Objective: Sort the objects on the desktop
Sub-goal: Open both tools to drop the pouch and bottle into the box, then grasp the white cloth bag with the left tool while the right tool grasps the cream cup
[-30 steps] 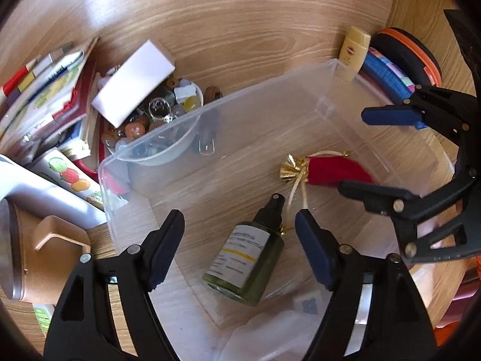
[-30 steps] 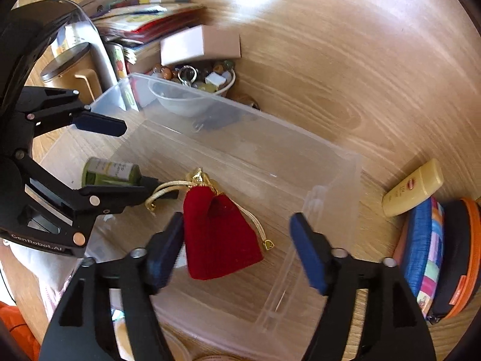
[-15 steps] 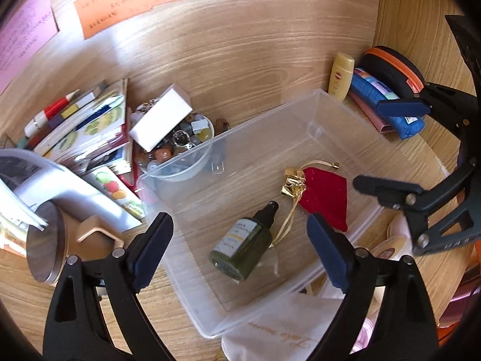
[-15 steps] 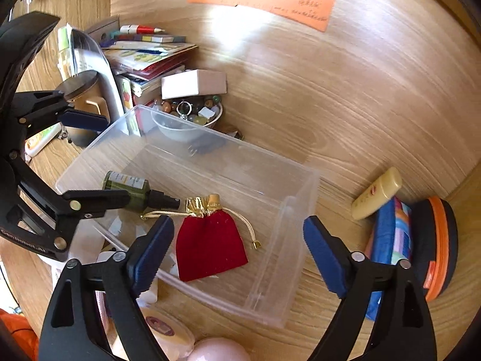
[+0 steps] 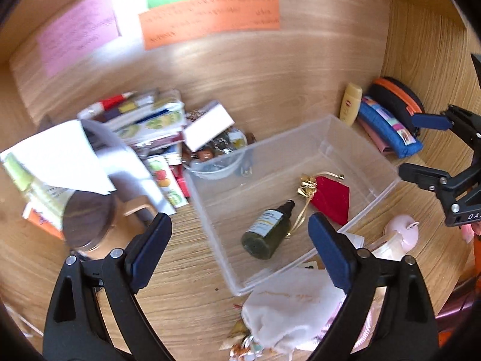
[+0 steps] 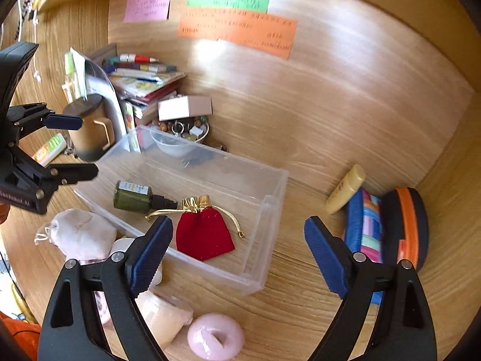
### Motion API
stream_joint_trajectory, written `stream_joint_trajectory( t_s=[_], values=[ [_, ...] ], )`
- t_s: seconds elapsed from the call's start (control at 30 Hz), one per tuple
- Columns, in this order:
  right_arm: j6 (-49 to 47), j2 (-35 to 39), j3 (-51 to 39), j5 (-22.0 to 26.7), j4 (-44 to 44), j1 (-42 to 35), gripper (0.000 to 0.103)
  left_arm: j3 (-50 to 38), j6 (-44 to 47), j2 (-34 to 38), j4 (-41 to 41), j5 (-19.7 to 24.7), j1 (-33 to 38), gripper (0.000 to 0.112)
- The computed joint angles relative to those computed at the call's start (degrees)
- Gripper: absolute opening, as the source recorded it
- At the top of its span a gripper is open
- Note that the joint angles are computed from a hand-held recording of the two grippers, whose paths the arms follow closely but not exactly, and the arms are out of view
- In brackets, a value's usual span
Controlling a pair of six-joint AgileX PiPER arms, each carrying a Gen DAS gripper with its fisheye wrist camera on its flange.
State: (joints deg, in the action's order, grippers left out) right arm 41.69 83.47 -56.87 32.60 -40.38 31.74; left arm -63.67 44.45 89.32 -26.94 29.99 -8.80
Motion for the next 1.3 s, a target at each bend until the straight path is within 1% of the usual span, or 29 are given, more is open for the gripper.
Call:
stream_joint_trajectory(
  t_s=[0.13, 0.23, 0.4, 0.5, 0.6, 0.7, 0.83, 0.93, 1.0, 1.1, 1.2, 1.23, 1.3],
  values=[
    [4.4, -4.4, 3.5, 0.8, -3.7, 1.5, 0.095, 3.7, 5.2, -4.0, -4.4, -0.7, 3.0, 0.098],
    [7.0, -7.0, 6.1, 0.9, -5.6, 2.6, 0.096, 7.0, 9.6, -6.6, -8.1, -0.8, 5.4, 0.098],
    [13.0, -9.6, 10.7, 0.8, -8.6, 4.7, 0.096, 12.4, 14.5, -9.6, -11.4, -2.1, 7.4, 0.098],
    [20.4, -10.2, 13.9, 2.1, -13.4, 7.2, 0.096, 15.0, 18.6, -10.0, -14.8, -2.5, 8.2, 0.098],
    [27.1, -10.9, 17.3, 3.1, -17.3, 9.5, 0.096, 17.1, 19.9, -10.1, -15.9, -3.7, 7.7, 0.098],
    [30.6, -10.8, 19.9, 2.9, -17.5, 10.3, 0.096, 19.1, 20.1, -9.8, -16.6, -5.7, 6.5, 0.099],
    [30.6, -10.3, 22.3, 0.9, -15.2, 9.6, 0.096, 21.7, 23.8, -10.0, -20.4, -5.3, 5.5, 0.099],
    [28.1, -10.0, 23.1, -3.6, -12.5, 7.6, 0.096, 24.1, 25.3, -10.3, -21.6, -7.9, 3.3, 0.099],
    [27.9, -9.3, 23.6, -6.6, -12.7, 6.8, 0.096, 24.9, 25.2, -10.0, -21.6, -9.1, 2.0, 0.099],
    [27.9, -6.7, 22.6, -8.9, -13.0, 6.5, 0.096, 24.6, 24.2, -8.6, -21.3, -8.5, 1.5, 0.099],
    [22.8, -4.4, 21.5, -12.5, -9.0, 5.3, 0.096, 24.1, 24.9, -6.5, -22.1, -8.3, 1.7, 0.099],
    [22.3, -3.6, 21.1, -13.2, -8.7, 5.4, 0.097, 23.8, 25.0, -5.8, -22.3, -8.2, 1.8, 0.099],
    [24.6, -2.2, 20.1, -11.9, -11.3, 7.0, 0.096, 22.9, 23.9, -3.9, -22.0, -7.7, 1.8, 0.098]
  ],
)
